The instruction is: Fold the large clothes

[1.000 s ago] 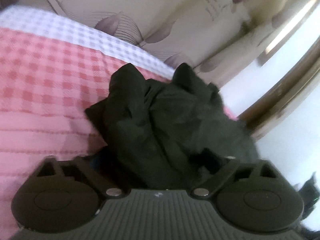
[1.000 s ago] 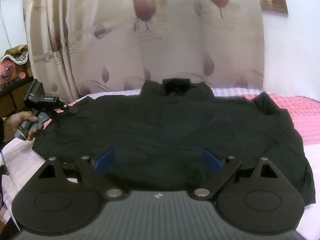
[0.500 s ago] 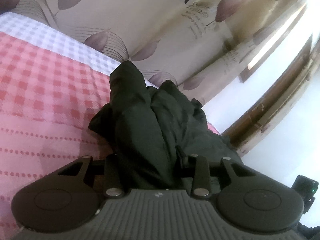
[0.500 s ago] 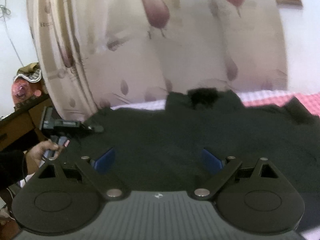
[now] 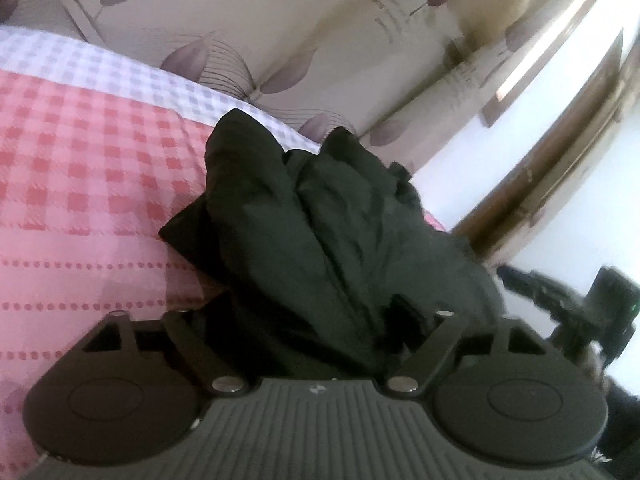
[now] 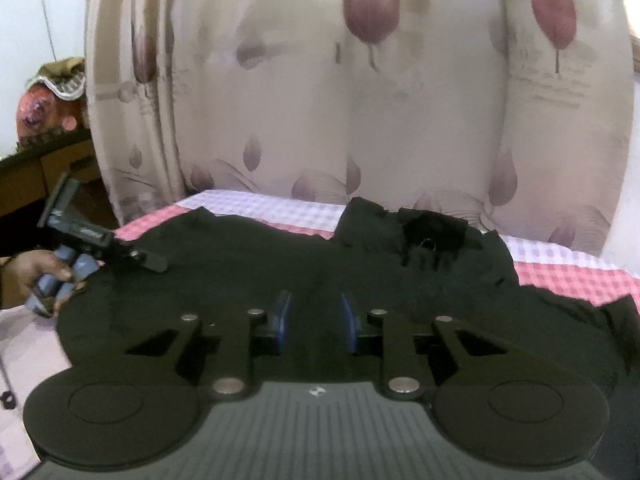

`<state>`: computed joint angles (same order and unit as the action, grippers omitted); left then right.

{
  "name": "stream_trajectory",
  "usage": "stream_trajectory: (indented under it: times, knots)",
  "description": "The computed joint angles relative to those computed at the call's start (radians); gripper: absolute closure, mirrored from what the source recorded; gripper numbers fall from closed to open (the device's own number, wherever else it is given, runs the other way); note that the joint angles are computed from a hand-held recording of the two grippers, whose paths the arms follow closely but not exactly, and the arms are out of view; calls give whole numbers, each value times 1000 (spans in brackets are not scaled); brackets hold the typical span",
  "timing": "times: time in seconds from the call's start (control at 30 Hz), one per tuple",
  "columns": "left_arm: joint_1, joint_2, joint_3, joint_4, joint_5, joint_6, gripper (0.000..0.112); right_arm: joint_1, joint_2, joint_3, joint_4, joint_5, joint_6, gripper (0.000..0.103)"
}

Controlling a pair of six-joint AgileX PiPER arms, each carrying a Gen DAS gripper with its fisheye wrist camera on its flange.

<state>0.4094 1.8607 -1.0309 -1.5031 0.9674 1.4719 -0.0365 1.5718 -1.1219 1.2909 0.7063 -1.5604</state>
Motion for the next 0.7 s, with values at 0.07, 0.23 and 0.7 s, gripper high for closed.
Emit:
stream_trajectory:
  times: [0.07,0.23,0.7]
  knots:
    - [-22,-29,24,-2,-35,9,57,50,19,-19,-20,-98,15,88]
    - [-29,-97,50,7,-28,-76,76,156,142,-45,-108,-319,42,98]
    - [-288,-429,-155,387,-98,-815,81,61,257,-145,-102,-105,203,99]
